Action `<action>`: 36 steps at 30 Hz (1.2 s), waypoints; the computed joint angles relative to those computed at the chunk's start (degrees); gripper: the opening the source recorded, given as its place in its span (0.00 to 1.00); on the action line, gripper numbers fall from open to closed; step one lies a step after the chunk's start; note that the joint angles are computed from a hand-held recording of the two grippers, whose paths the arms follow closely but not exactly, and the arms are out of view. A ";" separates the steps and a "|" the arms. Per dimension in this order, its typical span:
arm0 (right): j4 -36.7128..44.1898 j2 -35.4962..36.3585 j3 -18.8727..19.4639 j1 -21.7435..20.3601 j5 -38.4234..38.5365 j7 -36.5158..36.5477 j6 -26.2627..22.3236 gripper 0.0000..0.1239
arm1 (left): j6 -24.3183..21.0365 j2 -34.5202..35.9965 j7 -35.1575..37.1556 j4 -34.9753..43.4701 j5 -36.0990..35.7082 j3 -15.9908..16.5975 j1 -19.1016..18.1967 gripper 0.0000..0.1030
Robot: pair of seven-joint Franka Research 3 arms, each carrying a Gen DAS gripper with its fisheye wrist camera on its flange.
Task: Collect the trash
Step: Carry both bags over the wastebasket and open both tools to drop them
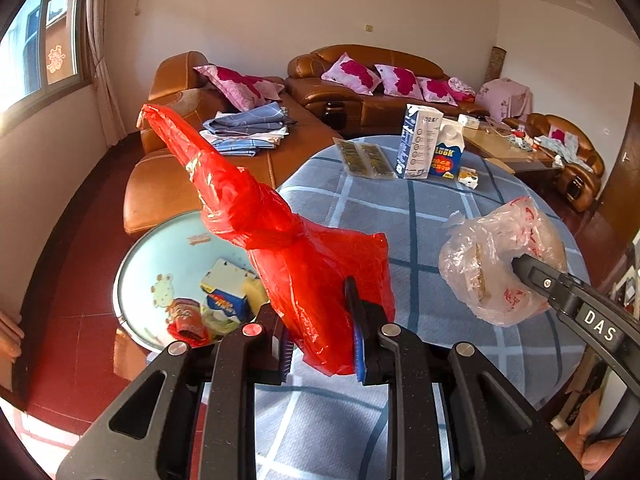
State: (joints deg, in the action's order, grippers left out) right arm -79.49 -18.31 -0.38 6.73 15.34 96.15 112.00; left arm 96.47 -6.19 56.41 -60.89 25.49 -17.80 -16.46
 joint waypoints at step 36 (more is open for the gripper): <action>37.16 30.67 5.72 9.90 3.21 3.22 -10.09 0.53 | -1.69 -7.28 4.00 -11.26 -2.29 5.93 11.96 0.92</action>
State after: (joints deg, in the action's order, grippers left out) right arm -42.33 12.35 5.34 16.62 18.55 99.37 101.91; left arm 94.78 -13.47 60.41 -72.15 23.19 -11.87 -4.50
